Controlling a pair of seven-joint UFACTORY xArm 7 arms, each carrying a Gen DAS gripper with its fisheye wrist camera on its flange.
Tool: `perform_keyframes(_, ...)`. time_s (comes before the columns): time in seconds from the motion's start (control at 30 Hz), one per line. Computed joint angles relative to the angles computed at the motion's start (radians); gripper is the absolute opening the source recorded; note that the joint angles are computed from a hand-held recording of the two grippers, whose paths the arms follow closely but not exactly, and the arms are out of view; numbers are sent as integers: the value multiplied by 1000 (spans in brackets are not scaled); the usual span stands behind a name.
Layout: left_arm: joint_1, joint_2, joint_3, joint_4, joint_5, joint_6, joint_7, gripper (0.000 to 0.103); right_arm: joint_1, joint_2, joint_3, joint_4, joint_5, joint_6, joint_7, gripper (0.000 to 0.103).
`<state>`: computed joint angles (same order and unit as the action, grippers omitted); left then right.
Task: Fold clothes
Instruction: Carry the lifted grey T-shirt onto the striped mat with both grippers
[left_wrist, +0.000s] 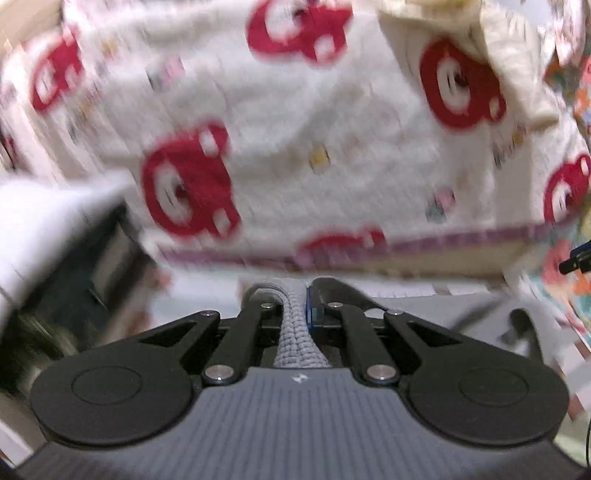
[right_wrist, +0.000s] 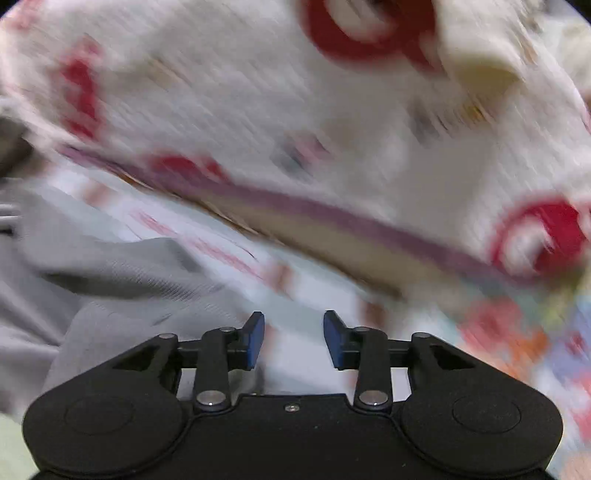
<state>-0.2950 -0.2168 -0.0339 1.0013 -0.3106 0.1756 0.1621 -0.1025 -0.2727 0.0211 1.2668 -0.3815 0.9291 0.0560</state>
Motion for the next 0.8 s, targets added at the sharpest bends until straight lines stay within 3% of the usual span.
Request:
perform_keyframes(0.1,-29,15,15,-27,-82,89,8,4,-14,40,-15,8,37,58,64,39)
perform_keyframes(0.23,-1,-27,-19,-140,-58,67,-46,4,4,33,-38,-80,150,-60,111,39)
perform_keyframes(0.3,28,-51,-43,-190,0,55,-99,4,23,27,-51,-157,237,-176,110,39)
perform_keyframes(0.37,12,-82,-19,-232,-17,65,-117,4,53,3,-65,-217,341,-214,57,39)
perform_keyframes(0.47,-35,-106,47,-263,-107,86,-99,4,112,-56,-73,-317,423,-274,-114,45)
perform_keyframes(0.5,-38,-111,51,-271,-121,85,-102,4,121,-58,-63,-341,416,-285,-154,50)
perform_keyframes(0.6,-52,-123,70,-298,-165,78,-94,4,148,-53,-35,-401,389,-319,-267,51)
perform_keyframes(0.7,-66,-129,85,-322,-201,70,-81,4,150,11,-3,-398,349,-302,-288,51)
perform_keyframes(0.77,-67,-124,86,-333,-211,64,-79,4,161,45,3,-407,286,-310,-315,50)
perform_keyframes(0.8,-64,-118,84,-335,-212,61,-82,4,131,55,29,-410,231,-323,-282,50)
